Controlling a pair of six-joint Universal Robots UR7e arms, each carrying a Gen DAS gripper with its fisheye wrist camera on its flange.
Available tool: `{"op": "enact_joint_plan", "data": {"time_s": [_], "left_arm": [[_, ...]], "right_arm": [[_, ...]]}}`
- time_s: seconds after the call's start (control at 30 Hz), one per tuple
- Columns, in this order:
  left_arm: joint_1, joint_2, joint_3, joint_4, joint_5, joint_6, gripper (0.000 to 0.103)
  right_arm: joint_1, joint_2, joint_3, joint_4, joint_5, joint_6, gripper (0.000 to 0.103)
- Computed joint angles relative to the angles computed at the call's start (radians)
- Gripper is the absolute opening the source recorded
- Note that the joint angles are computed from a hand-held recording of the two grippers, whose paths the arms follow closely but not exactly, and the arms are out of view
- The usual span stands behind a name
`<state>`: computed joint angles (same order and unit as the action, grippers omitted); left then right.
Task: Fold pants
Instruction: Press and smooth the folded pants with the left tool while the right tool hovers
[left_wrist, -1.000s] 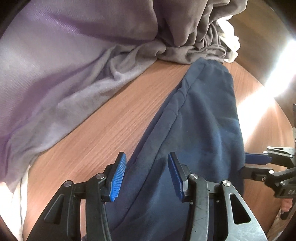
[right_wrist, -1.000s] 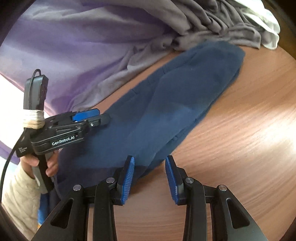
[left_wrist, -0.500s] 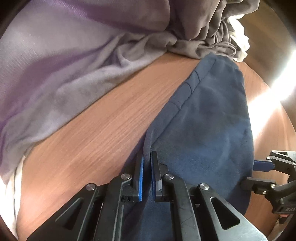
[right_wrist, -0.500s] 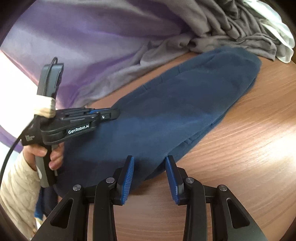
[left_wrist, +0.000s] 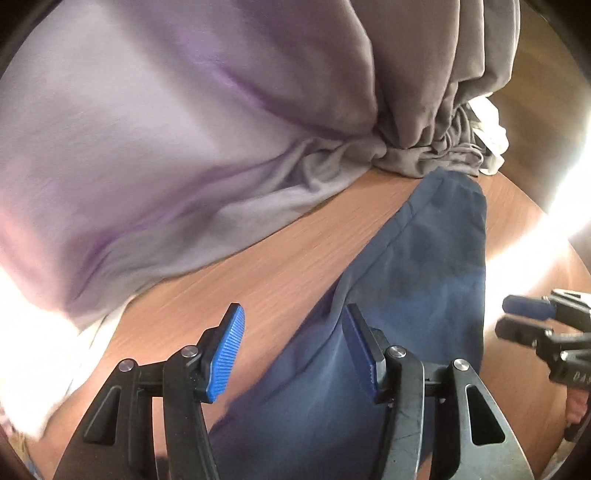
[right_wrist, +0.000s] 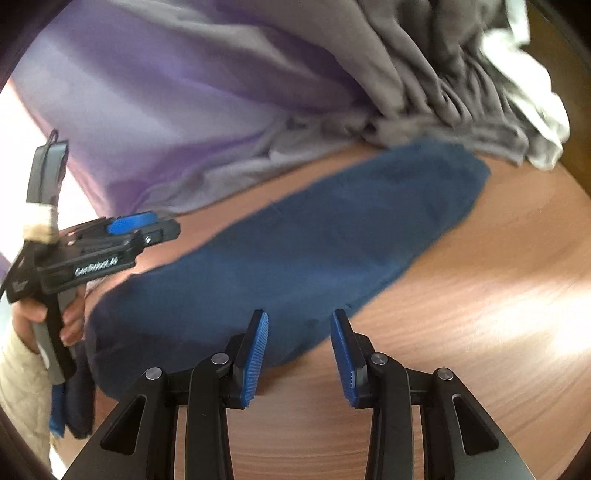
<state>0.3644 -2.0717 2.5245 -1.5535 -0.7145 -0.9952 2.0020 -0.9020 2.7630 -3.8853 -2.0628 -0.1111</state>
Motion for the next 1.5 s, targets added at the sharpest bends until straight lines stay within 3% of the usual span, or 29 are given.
{"op": "enact_joint_plan", "data": {"time_s": [0.07, 0.1, 0.17, 0.23, 0.5, 0.63, 0.67, 0.77, 0.83, 0.97, 1.2, 1.33, 1.4, 1.5], "left_arm": [[-0.066, -0.090, -0.006, 0.181, -0.035, -0.140, 0.051], [-0.086, -0.132, -0.003, 0.230, -0.060, -0.182, 0.040], [-0.108, -0.198, 0.006, 0.280, -0.107, -0.214, 0.027], [-0.113, -0.226, 0.019, 0.297, -0.131, -0.200, 0.027], [0.041, -0.077, 0.028, 0.046, -0.089, 0.133, 0.056], [0.170, -0.012, 0.008, -0.058, -0.135, 0.280, 0.056], [0.178, -0.006, 0.008, -0.052, -0.141, 0.284, 0.056], [0.176, -0.022, 0.008, -0.018, -0.142, 0.225, 0.034], [0.157, -0.065, 0.010, 0.003, -0.142, 0.163, 0.035], [0.150, -0.074, 0.031, 0.034, -0.120, 0.104, 0.045], [0.208, -0.089, 0.059, -0.017, -0.109, 0.141, 0.060], [0.144, -0.104, 0.048, 0.082, -0.098, 0.045, 0.060], [0.059, -0.106, 0.028, 0.190, -0.091, -0.066, 0.060], [-0.114, -0.124, -0.001, 0.360, -0.091, -0.278, 0.067]], "right_arm": [[0.021, 0.006, 0.004, -0.014, 0.027, -0.014, 0.037], [0.028, 0.013, 0.005, -0.017, 0.041, -0.022, 0.037], [0.045, 0.029, 0.001, 0.001, 0.066, -0.035, 0.037], [0.062, 0.039, -0.005, 0.034, 0.078, -0.036, 0.037], [0.088, 0.074, -0.021, 0.066, 0.078, -0.033, 0.037], [0.094, 0.076, -0.028, 0.087, 0.038, -0.003, 0.037], [0.097, 0.081, -0.039, 0.102, 0.026, 0.012, 0.037], [0.094, 0.093, -0.058, 0.126, 0.021, 0.041, 0.037], [0.104, 0.100, -0.064, 0.128, 0.017, 0.041, 0.037], [0.110, 0.132, -0.068, 0.091, 0.023, 0.010, 0.037], [0.093, 0.200, -0.074, 0.062, -0.021, -0.027, 0.037], [0.109, 0.201, -0.081, 0.080, -0.047, -0.047, 0.037], [0.105, 0.154, -0.074, 0.121, -0.039, -0.032, 0.037], [0.099, 0.084, -0.042, 0.092, -0.017, -0.025, 0.037]]}}
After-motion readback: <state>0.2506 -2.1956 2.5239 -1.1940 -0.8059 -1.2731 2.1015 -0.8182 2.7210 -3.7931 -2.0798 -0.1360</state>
